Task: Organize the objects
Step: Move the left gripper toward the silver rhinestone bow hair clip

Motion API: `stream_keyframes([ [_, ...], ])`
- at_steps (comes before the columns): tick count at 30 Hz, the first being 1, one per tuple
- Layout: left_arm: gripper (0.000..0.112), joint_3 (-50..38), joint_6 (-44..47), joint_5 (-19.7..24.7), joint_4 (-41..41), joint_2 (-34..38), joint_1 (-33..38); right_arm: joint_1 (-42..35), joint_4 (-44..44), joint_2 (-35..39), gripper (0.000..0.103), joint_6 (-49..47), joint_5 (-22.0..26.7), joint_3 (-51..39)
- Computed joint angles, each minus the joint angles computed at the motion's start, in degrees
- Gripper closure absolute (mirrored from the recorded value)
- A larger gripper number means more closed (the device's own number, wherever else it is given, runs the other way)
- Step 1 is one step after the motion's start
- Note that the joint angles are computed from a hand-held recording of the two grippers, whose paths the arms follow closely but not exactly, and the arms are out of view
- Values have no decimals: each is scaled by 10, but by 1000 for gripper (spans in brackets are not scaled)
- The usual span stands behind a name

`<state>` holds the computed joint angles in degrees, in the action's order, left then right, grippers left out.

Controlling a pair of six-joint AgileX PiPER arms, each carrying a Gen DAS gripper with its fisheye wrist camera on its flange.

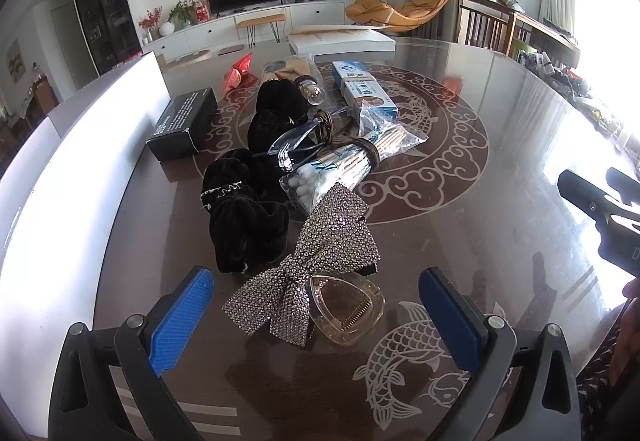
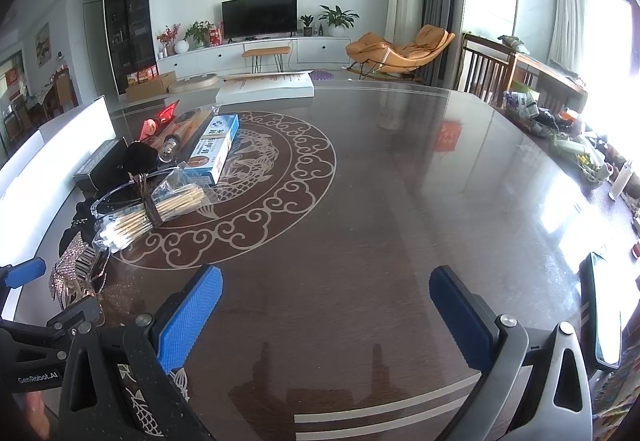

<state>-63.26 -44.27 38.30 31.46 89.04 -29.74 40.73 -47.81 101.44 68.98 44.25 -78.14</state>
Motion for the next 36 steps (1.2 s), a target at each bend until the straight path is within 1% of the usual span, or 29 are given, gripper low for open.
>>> stream_keyframes([
  [29,9,6,-3,-5,0,2,1,-1,5,1,0,-3,0,-4],
  [36,9,14,-11,-14,5,3,0,-1,7,4,0,-5,-1,-6],
])
